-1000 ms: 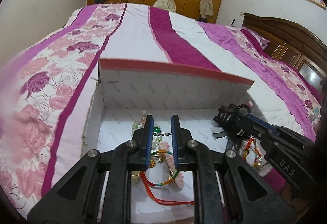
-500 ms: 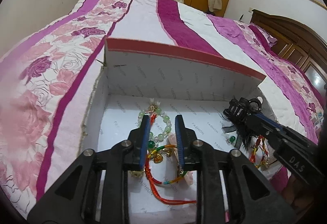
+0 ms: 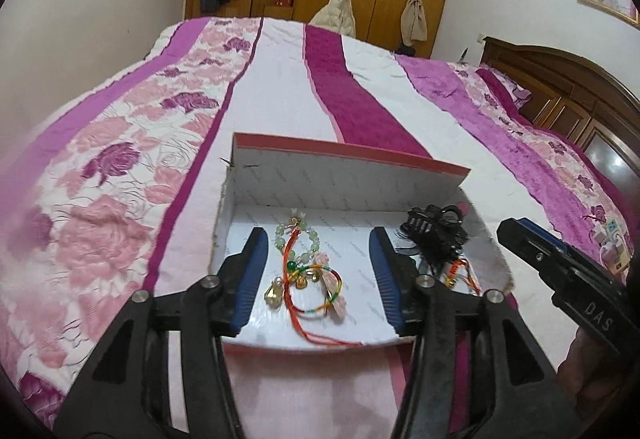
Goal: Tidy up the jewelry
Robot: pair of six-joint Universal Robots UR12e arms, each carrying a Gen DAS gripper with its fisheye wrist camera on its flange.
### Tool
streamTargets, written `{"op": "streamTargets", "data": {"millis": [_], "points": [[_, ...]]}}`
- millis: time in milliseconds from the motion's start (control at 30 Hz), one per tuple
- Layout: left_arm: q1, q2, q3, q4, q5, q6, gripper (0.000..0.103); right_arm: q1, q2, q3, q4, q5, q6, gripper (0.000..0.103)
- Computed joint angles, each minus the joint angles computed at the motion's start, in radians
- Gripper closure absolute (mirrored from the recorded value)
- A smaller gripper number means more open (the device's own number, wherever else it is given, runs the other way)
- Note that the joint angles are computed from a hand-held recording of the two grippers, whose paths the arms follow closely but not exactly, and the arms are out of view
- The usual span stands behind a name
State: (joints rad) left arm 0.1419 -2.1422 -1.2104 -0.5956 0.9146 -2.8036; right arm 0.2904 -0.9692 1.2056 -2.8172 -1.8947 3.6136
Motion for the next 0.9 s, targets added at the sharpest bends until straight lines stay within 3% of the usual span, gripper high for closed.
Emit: {"op": "streamTargets", "data": {"millis": [167, 333, 600, 900], "points": [[0.019, 0.033, -0.044, 0.03, -0.015, -0.013, 0.052, 0.016, -0.031, 0.038, -0.012, -0.026, 0.005, 0.058], [0.032, 0.06, -0.083, 0.053, -0.021, -0.019, 0.049, 0.037, -0.057, 0.073, -0.032, -0.05, 0.004, 0.045], [0.034, 0.097, -0.142, 0.098, 0.04, -0.024, 0.042, 0.067, -0.091, 0.123, -0.058, -0.103, 0.012, 0.03], [0.039, 0.13, -0.192, 0.12, 0.042, -0.001, 0.039, 0.084, -0.118, 0.172, -0.068, -0.148, 0.051, 0.027]]}}
